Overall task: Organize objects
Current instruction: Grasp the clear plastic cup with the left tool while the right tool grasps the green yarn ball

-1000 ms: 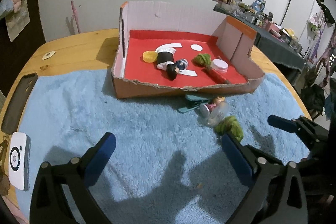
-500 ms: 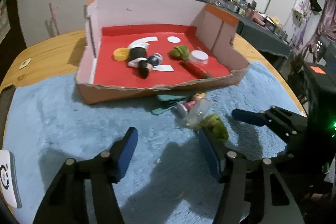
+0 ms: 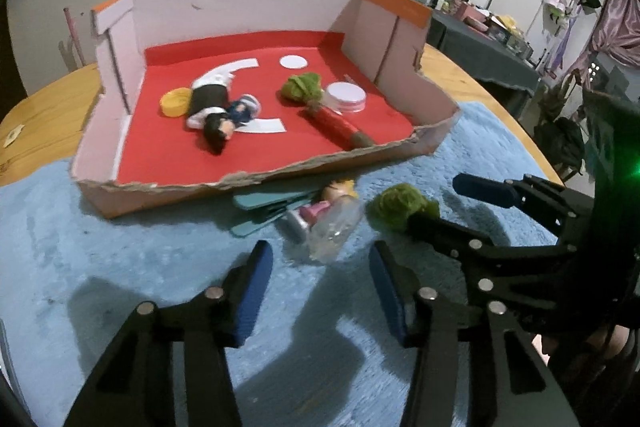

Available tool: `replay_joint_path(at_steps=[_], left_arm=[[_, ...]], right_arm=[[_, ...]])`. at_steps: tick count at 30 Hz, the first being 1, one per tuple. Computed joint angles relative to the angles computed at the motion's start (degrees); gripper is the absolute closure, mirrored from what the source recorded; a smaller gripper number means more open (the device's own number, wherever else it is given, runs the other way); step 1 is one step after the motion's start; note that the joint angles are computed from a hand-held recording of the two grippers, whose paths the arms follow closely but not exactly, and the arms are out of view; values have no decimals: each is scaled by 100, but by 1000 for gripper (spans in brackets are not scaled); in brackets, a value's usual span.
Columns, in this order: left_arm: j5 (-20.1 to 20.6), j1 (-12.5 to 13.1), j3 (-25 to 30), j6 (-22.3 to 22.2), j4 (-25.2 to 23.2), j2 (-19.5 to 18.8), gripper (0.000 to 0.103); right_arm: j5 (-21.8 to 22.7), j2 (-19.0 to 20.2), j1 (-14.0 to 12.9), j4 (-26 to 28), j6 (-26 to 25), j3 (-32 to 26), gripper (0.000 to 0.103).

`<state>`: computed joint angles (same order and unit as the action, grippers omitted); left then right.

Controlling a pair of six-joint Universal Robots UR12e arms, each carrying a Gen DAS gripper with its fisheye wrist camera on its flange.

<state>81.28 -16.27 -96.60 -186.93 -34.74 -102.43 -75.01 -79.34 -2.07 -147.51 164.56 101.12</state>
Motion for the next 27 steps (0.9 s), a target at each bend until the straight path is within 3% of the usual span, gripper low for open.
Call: replay_joint_path(at_steps=[11,20,24,27], left_arm=[[-165,45,101,-43,-85,-105,69],[-418,67,136,162,-60,-149,75],[-314,32,150,187,-102,-151,77],[-200,4,113,197,-60,-113,82]], right_arm=[[422,96,-48,218,-142,-114,47],[702,198,-53,443,-342,-255,62],[759,202,-36,524,-469,-278,77],[810,177,-53,493,-428,-248,77]])
